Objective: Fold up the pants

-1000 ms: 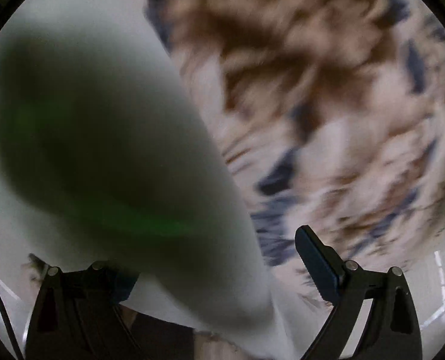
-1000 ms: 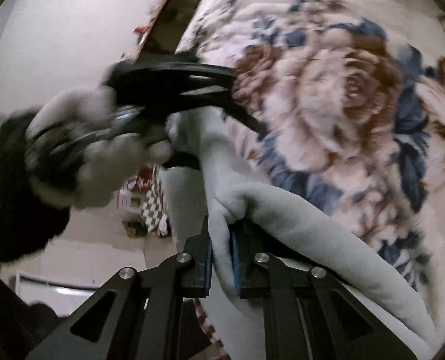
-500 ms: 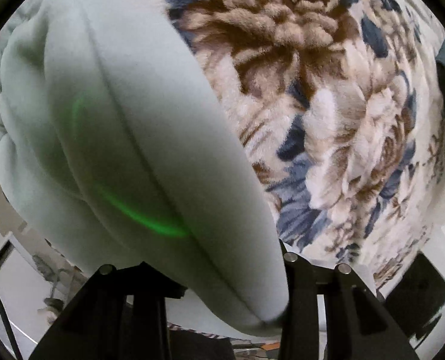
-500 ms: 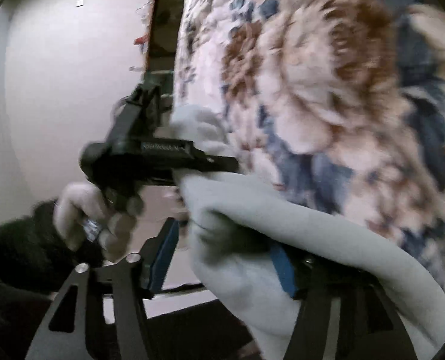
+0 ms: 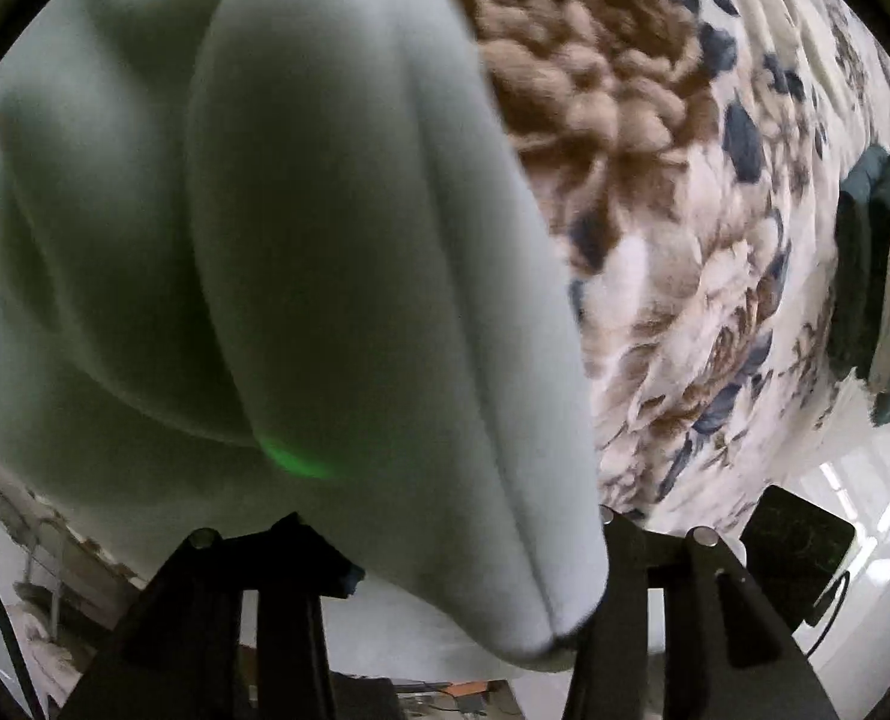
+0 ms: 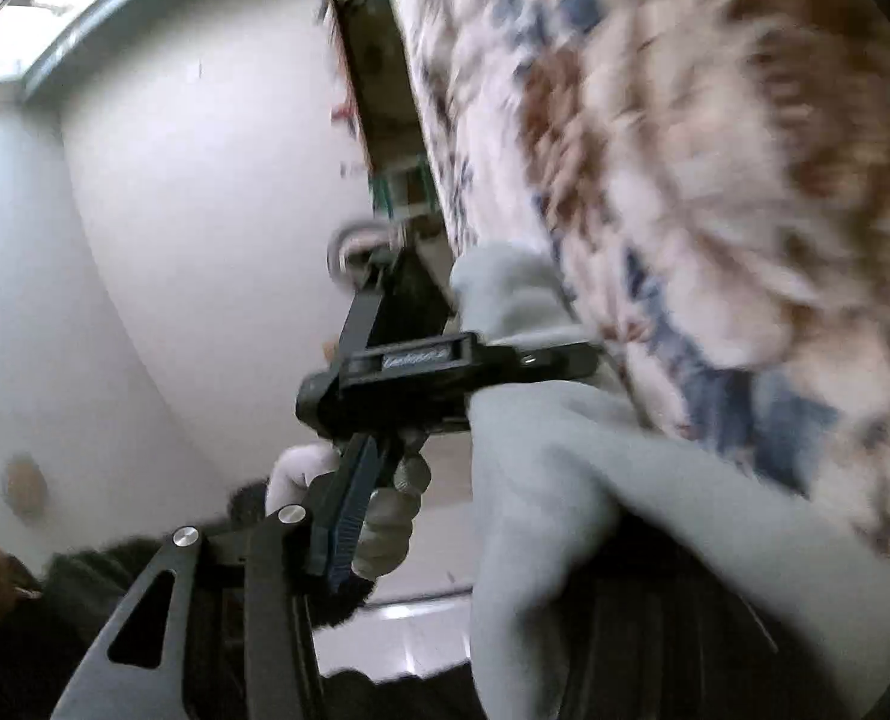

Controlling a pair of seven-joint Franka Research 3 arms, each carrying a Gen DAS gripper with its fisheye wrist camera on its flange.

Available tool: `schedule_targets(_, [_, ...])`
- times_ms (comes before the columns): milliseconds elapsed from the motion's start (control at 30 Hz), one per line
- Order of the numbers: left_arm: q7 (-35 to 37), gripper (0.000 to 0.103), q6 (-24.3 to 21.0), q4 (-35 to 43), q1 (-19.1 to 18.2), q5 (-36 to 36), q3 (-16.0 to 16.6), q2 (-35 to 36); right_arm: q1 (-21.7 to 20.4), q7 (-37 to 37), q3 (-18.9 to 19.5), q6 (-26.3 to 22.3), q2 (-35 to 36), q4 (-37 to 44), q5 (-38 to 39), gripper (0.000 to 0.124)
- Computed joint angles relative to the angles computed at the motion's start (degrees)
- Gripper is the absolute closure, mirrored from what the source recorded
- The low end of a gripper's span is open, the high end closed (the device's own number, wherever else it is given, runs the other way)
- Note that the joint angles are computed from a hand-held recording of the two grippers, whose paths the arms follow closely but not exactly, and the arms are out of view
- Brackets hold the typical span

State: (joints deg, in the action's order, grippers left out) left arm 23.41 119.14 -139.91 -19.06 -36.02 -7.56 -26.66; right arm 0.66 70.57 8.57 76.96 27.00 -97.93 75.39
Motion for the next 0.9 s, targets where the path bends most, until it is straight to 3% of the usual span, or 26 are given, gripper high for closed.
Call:
schedule_targets(67, [0.4, 0.061, -0.3, -0.4, 0.2, -0.3, 0.5, 0.3, 0.2, 1.6, -0.5, 2.0, -0.4, -1.6, -0.1, 0.074])
schedule_targets(200, [0.4, 0.061, 0.6, -2.4, 0.5, -1.7, 0.8, -0.9, 2.3, 5.0, -1.0, 2.3, 0.7, 2.4, -7.6, 0.075])
schedule_targets(267, [-1.0, 0.056, 4.3, -5.4, 0.4, -5.3, 0.8, -2.7, 1.5, 7.8, -1.5, 4.2, 0.7, 2.8, -5.8, 0.093])
schedule_targets(333, [-1.4, 0.049, 8.9, -8.5, -0.2, -9.9, 1.6, -4.6, 0.6, 8.8, -2.6, 7.4, -0.5, 2.9, -6.6, 0.093])
schedule_targets(467, [-2.5, 0.046, 9.0, -8.0, -0.3, -11.4, 2.7, -3.5, -1.4, 9.2, -4.1, 11.1, -3.3, 0.3, -7.6, 0.093])
schedule_targets(500, [-2.8, 0.039, 10.5, -8.7, -0.3, -12.4, 2.5, -4.2, -1.5, 10.4, -4.6, 12.9, -3.9, -0.2, -8.0, 0.093])
schedule_targets(567, [-3.8, 0.035, 12.3, -9.2, -0.3, -12.8, 2.2, -5.1, -1.8, 10.5, -4.9, 13.7, -3.6, 1.5, -9.9, 0.093])
schedule_targets(633, [-4.0, 0.034, 11.7, -8.1, -0.7, -12.1, 2.5, -4.9, -2.8, 8.9, -4.0, 10.2, -1.6, 4.3, -10.0, 0.092])
schedule_targets(733, [-3.1, 0.028, 9.4, -4.9, -0.9, -9.9, 3.0, -3.8, -2.7, 5.4, -2.2, 3.1, 2.5, 11.4, -13.3, 0.075])
schedule_targets(767, [-2.5, 0.027, 9.4, -3.8, -1.0, -9.6, 2.8, -3.1, -1.9, 4.1, -1.7, 1.5, 3.6, 13.7, -15.5, 0.062])
schedule_targets(800, [-2.0, 0.027, 8.1, -2.0, -1.1, -8.3, 2.7, -2.3, -0.2, 2.8, -1.1, -0.2, 5.1, 16.9, -19.2, 0.058])
schedule_targets(900, [-0.6, 0.027, 3.9, 1.4, -0.3, -3.5, 2.3, -1.4, 4.2, 1.3, -0.8, -4.4, 9.4, 24.2, -29.4, 0.057])
